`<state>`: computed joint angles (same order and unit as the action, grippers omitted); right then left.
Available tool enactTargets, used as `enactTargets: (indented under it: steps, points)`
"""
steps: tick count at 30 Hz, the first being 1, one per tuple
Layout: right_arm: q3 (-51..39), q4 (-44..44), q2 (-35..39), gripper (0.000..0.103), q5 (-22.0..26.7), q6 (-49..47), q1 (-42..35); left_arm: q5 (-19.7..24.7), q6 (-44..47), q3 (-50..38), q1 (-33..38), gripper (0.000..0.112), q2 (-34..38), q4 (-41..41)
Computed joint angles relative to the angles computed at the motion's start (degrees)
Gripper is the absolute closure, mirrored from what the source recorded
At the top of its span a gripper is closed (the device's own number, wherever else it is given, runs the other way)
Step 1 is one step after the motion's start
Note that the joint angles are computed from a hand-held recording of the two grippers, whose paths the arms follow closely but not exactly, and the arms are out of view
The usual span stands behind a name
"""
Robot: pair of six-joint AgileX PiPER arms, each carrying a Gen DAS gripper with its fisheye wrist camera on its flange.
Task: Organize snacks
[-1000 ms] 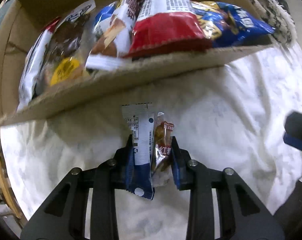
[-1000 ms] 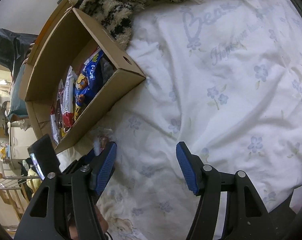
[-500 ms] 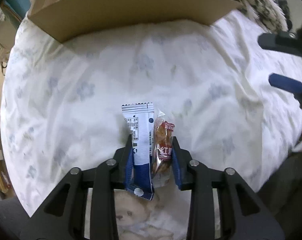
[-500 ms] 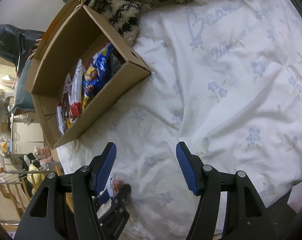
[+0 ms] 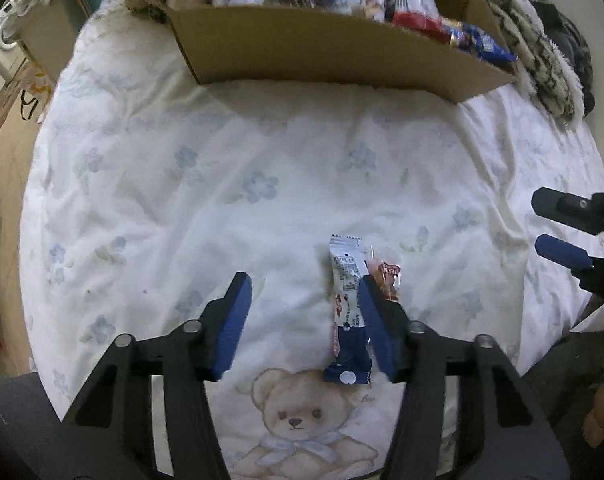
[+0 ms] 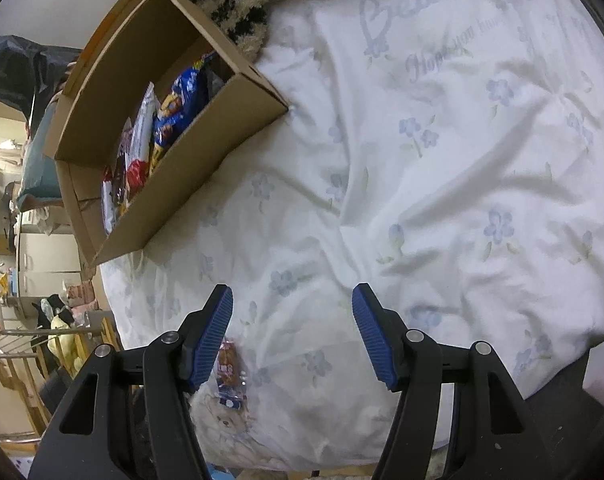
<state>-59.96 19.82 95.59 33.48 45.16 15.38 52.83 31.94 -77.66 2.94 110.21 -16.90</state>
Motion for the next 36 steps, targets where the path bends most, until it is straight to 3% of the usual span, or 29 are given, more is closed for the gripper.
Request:
enactTargets:
  steps: [9,12,15,18,22,32,33,36]
  points:
    - [-0.9,0.0,1.3,0.038,0.4,-0.1,0.5,1.8,-2.1,-1.3,-5.5,0.064,2.9,2.9]
    - [-1.8,-0.5,2.1,0.038,0.8,0.1,0.8,-0.7,-3.2,-0.4,-5.7,0.099,2.5,4.3]
    - [-2.6,-0.1,2.8,0.038,1.1,-0.6,0.9,2.9,-1.4,-3.1,-3.7,0.099,3.4,1.5]
    - [-4.4,1.5,4.5,0.038,2.1,-3.2,1.5,0.4,-1.5,-2.3,-1.5,0.099,-0.2,4.3]
    - [-10.3,3.3,9.7,0.038,6.2,-9.0,4.4,2.7,-4.3,-6.6,0.7,0.099,0.3,5.5]
    - [-29.6,-13.2,23.9,0.038,20.3,-3.3,18.1,-1.4,-13.7,-8.2,0.8,0.099,2.6,12.1]
    - [-31.0,-15.9,24.9,0.039,21.5,-2.5,19.3,-1.5,-14.1,-8.3,0.8,0.099,2.8,12.2]
    - [-32.2,-21.9,24.8,0.085,22.6,-0.7,21.1,-0.8,-14.1,-8.7,1.9,0.099,3.2,11.3]
